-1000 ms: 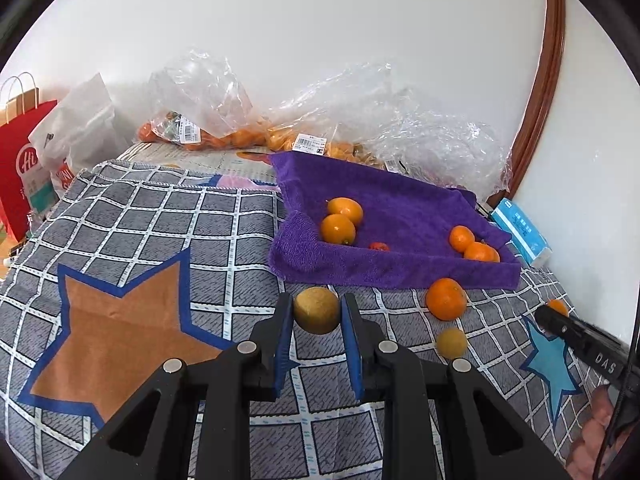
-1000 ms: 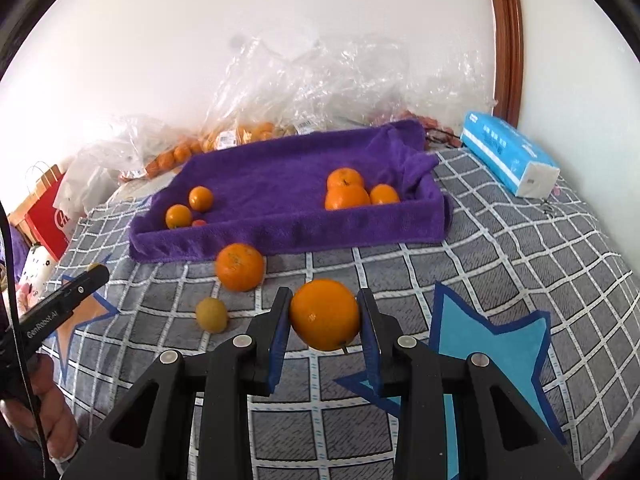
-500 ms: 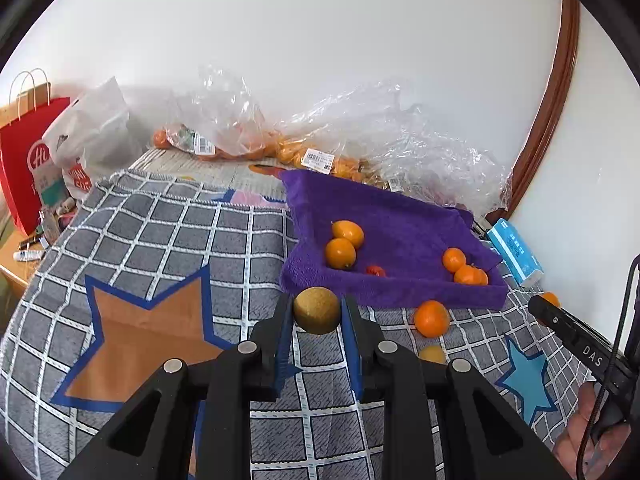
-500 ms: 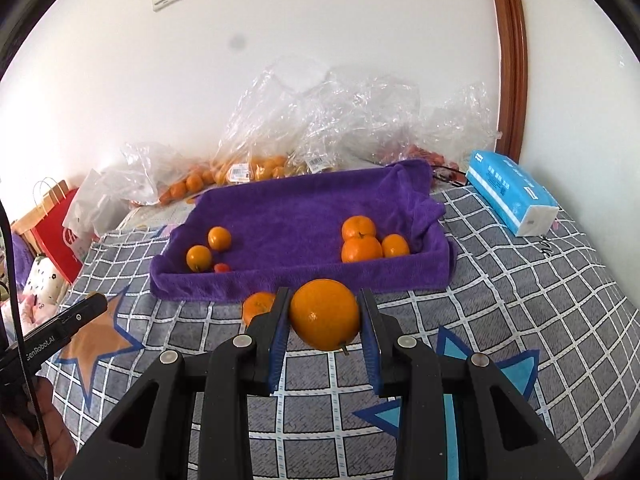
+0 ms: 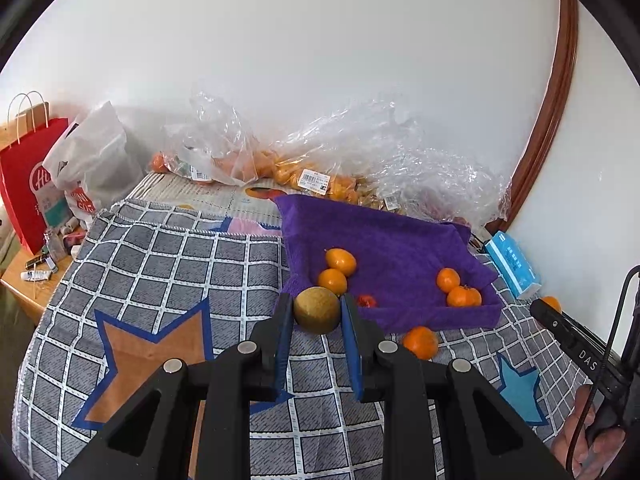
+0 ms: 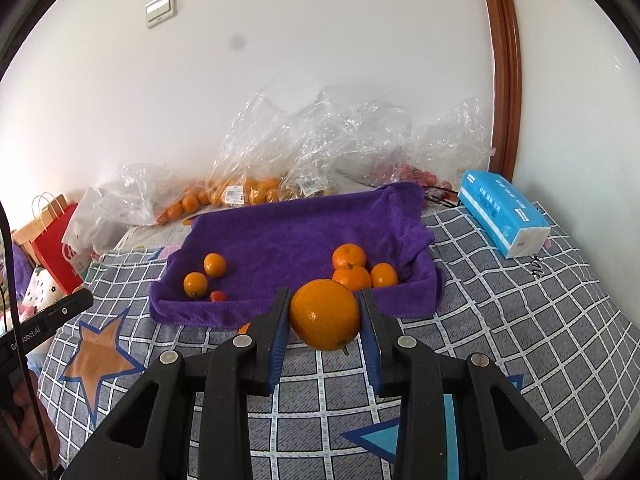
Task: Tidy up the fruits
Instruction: 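Carry the mandarin with right gripper while left gripper carries the yellow-green fruit over the towel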
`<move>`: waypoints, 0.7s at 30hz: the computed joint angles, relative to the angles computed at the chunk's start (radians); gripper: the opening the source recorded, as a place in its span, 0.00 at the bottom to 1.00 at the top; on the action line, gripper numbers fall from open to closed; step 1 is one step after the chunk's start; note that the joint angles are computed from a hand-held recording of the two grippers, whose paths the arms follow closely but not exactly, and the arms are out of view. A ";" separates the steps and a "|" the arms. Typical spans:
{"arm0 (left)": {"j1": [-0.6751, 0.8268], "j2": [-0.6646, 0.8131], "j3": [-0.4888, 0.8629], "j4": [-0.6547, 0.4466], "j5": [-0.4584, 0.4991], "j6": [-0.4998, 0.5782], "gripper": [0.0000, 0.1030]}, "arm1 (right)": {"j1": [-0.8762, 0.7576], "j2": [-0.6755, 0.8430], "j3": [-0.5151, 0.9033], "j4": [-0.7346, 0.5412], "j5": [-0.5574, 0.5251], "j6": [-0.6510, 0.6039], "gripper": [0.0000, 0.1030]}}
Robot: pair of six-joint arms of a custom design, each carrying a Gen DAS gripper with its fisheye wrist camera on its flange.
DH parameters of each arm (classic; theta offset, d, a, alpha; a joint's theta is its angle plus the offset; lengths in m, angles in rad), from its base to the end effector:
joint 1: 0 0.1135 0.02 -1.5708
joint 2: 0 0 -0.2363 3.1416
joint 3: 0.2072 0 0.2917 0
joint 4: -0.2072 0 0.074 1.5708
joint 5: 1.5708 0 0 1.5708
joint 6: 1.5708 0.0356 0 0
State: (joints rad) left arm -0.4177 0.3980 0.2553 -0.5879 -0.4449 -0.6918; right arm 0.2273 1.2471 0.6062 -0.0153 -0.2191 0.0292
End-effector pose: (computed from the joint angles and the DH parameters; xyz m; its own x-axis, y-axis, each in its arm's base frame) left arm 0.1637 -0.0559 0.1531 -0.5164 -0.4008 -0.7568 -0.3327 0.9082 -0.2539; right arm 0.2863 0.0742 0.1486 -0.6055 -0.1108 -0.7881 -0.3702 0.9158 0.1557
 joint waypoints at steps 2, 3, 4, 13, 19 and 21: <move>0.004 0.000 0.007 0.000 0.002 0.001 0.22 | -0.002 0.008 0.012 0.000 -0.005 -0.002 0.32; 0.011 0.003 0.011 0.004 0.011 0.006 0.22 | -0.001 0.012 0.018 0.002 -0.002 -0.003 0.32; 0.018 0.008 0.016 0.009 0.020 0.011 0.22 | 0.002 0.011 0.020 0.003 0.002 -0.002 0.32; 0.053 0.108 0.070 0.071 0.045 0.054 0.22 | 0.008 0.041 0.073 -0.002 0.000 0.016 0.32; 0.096 0.195 0.098 0.132 0.084 0.087 0.22 | 0.026 0.095 0.115 0.016 0.013 0.015 0.32; 0.115 0.227 0.103 0.162 0.101 0.100 0.22 | 0.030 0.118 0.132 0.023 0.013 0.020 0.32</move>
State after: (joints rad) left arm -0.3029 0.6252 0.3587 -0.4261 -0.3444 -0.5922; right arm 0.2575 1.3651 0.7381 0.0073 -0.2057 0.0490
